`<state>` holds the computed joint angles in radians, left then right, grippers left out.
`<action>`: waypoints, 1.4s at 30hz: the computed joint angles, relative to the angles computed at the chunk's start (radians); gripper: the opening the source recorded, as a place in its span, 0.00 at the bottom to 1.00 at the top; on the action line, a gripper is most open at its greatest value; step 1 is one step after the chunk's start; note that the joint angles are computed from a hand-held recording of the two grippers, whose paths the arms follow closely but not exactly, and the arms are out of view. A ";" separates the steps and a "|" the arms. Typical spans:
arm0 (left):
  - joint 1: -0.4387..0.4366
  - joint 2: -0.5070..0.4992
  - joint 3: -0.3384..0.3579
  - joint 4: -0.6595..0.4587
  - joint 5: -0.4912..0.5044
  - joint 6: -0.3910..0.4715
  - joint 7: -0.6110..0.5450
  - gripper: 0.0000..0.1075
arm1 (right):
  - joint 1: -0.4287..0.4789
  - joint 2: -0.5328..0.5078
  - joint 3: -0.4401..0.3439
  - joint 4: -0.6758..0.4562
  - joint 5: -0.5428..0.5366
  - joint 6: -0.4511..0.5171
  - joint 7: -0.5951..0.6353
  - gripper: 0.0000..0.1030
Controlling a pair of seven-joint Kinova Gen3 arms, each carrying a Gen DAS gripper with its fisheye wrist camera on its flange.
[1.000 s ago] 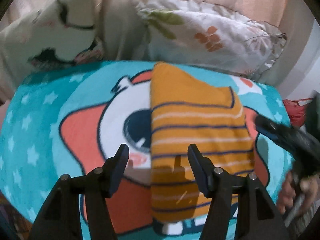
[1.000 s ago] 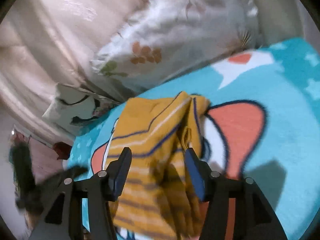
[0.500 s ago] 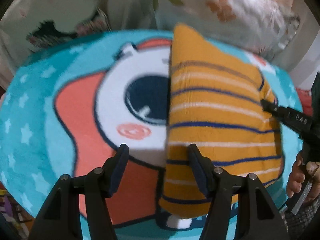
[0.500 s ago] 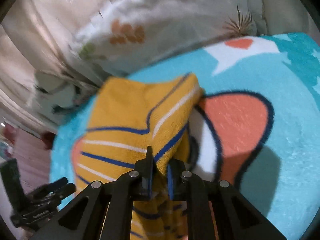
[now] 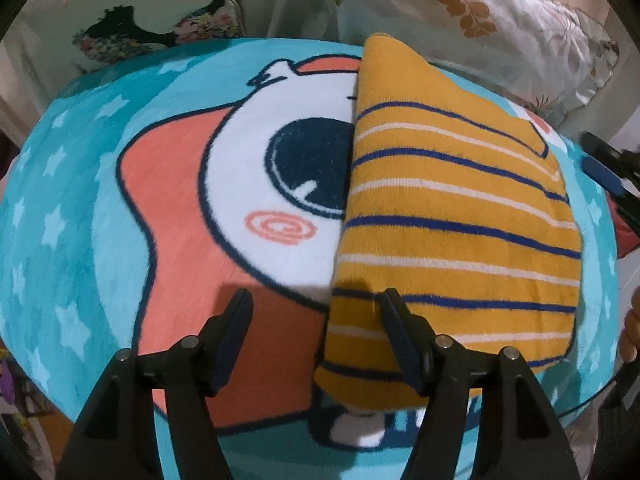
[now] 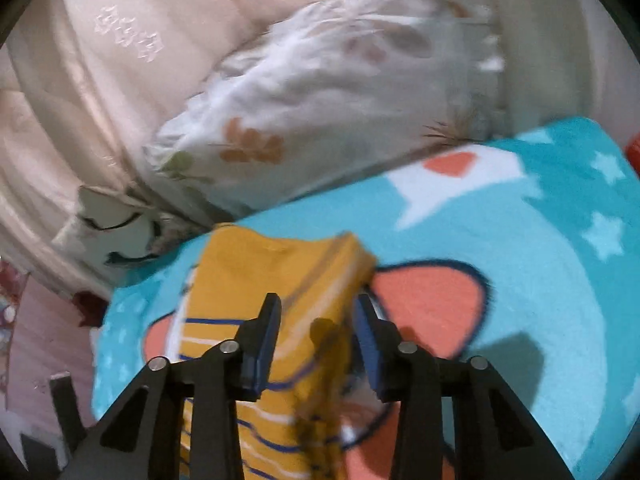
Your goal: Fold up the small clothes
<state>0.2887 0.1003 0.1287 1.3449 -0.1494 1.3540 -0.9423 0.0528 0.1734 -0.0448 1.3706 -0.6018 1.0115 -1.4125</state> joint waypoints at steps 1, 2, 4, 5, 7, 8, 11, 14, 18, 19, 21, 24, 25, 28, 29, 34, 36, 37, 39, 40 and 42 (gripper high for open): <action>0.002 -0.004 0.001 0.000 -0.002 0.003 0.005 0.61 | 0.014 0.024 -0.024 -0.032 -0.003 0.028 0.002 0.34; 0.003 -0.008 0.001 -0.002 -0.005 0.007 0.009 0.61 | 0.039 0.053 -0.065 -0.065 0.010 0.062 -0.006 0.32; 0.005 -0.020 0.003 -0.003 -0.015 0.012 0.016 0.61 | 0.068 0.115 -0.154 -0.127 0.081 0.096 -0.048 0.29; 0.005 -0.027 0.004 -0.002 -0.022 0.015 0.023 0.62 | 0.082 0.136 -0.192 -0.136 0.121 0.097 -0.073 0.29; 0.005 -0.048 0.005 0.004 -0.035 0.025 0.043 0.64 | 0.069 0.184 -0.221 -0.152 0.203 0.091 -0.113 0.26; 0.000 -0.057 0.005 0.007 -0.036 0.030 0.049 0.65 | 0.061 0.201 -0.233 -0.159 0.243 0.087 -0.130 0.25; -0.022 -0.076 0.000 0.016 -0.030 0.045 0.059 0.66 | 0.051 0.200 -0.270 -0.189 0.364 0.081 -0.180 0.23; -0.042 -0.096 -0.002 0.039 -0.026 0.049 0.080 0.67 | 0.010 0.128 -0.268 -0.160 0.454 0.007 -0.234 0.28; -0.069 -0.109 -0.007 0.067 0.003 0.039 0.081 0.67 | 0.121 0.143 -0.443 -0.249 0.366 0.055 -0.127 0.28; -0.075 -0.111 -0.007 0.071 0.009 0.036 0.077 0.67 | 0.136 0.186 -0.490 -0.293 0.325 0.096 -0.104 0.28; -0.081 -0.119 -0.004 0.076 0.011 0.033 0.072 0.67 | 0.167 0.279 -0.582 -0.358 0.244 0.177 -0.104 0.29; -0.082 -0.137 0.007 0.081 -0.012 0.032 0.069 0.67 | 0.180 0.410 -0.666 -0.393 0.129 0.266 -0.077 0.29; -0.082 -0.140 0.009 0.082 -0.019 0.033 0.067 0.67 | 0.161 0.450 -0.657 -0.412 0.110 0.283 -0.071 0.29; -0.087 -0.154 0.013 0.087 -0.036 0.042 0.055 0.67 | 0.125 0.507 -0.622 -0.439 0.096 0.263 -0.110 0.28; -0.090 -0.158 0.012 0.090 -0.037 0.045 0.049 0.67 | 0.113 0.517 -0.610 -0.465 0.112 0.252 -0.139 0.28; -0.126 -0.174 -0.012 0.104 -0.009 0.046 0.006 0.68 | 0.060 0.495 -0.507 -0.540 0.182 0.180 -0.302 0.34; -0.142 -0.175 -0.021 0.105 0.001 0.040 -0.015 0.68 | 0.110 0.476 -0.549 -0.495 0.125 0.149 -0.280 0.34; -0.151 -0.172 -0.027 0.103 0.008 0.039 -0.028 0.68 | 0.124 0.449 -0.550 -0.460 0.098 0.145 -0.246 0.34; -0.164 -0.165 -0.034 0.098 0.023 0.031 -0.051 0.68 | 0.152 0.433 -0.563 -0.414 0.028 0.166 -0.189 0.35; -0.170 -0.158 -0.037 0.093 0.030 0.027 -0.068 0.68 | 0.169 0.430 -0.581 -0.384 -0.007 0.183 -0.170 0.35; -0.178 -0.145 -0.041 0.083 0.038 0.020 -0.093 0.68 | 0.226 0.426 -0.636 -0.295 -0.079 0.192 -0.134 0.40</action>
